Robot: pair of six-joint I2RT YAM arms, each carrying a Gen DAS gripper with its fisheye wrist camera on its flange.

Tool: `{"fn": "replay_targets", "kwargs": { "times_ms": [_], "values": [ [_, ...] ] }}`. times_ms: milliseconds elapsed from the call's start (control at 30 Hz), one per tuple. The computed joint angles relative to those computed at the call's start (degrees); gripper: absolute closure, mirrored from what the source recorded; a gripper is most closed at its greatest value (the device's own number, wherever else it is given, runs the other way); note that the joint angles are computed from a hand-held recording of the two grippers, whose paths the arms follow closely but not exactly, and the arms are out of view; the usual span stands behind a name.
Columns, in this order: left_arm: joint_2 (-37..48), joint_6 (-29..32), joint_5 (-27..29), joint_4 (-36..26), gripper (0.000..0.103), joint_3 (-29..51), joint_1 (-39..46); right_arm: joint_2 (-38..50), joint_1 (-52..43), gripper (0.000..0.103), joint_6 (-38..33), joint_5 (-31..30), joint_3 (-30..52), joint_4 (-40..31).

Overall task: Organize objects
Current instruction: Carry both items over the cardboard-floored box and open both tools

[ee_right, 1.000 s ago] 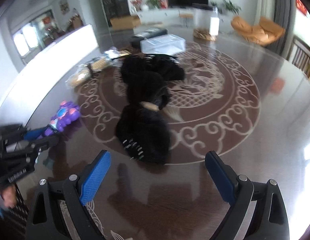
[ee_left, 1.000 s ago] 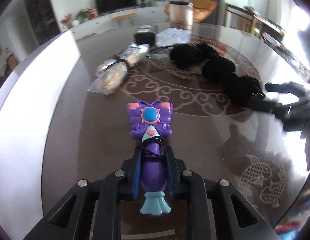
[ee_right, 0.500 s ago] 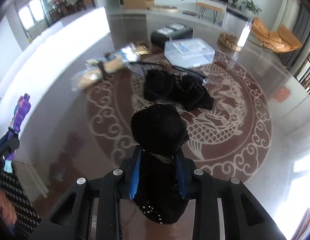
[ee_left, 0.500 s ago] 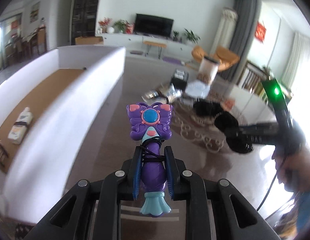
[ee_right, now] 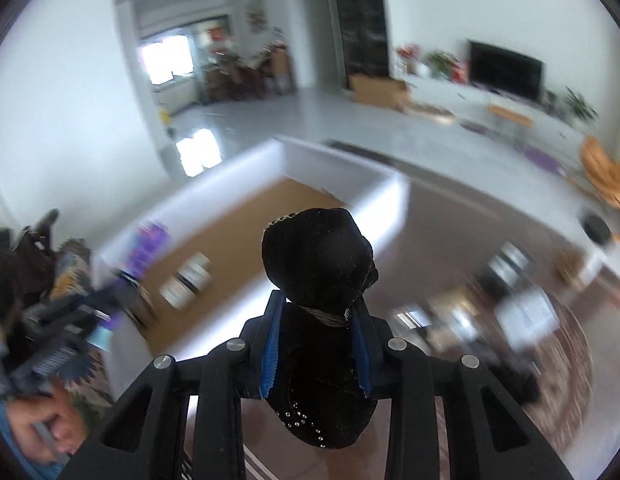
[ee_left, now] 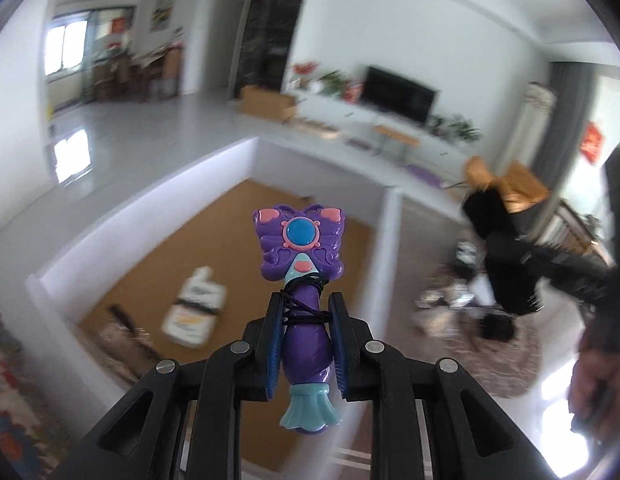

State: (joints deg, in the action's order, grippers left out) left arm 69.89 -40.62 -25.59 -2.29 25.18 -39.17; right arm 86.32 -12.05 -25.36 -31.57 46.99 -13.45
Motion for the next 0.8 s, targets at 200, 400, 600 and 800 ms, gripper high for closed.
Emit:
{"fn": "replay_targets", "kwargs": {
  "times_ms": [200,400,600,800],
  "values": [
    [11.0,4.4,6.1,2.4,0.082,0.6,10.4,7.6,19.5,0.071,11.3,7.3,3.9,8.3],
    [17.5,1.9,8.1,-0.2,0.034,2.5,10.5,22.0,27.6,0.050,14.0,15.6,10.5,11.7],
    [10.1,-3.6,-1.8,-2.1,0.000,0.0,2.7,23.4,24.1,0.019,13.4,15.9,8.2,15.1],
    [11.8,-8.4,-9.8,-1.4,0.000,1.7,-4.8,15.0,14.3,0.010,10.5,11.4,-3.5,22.7]
  ]
}}
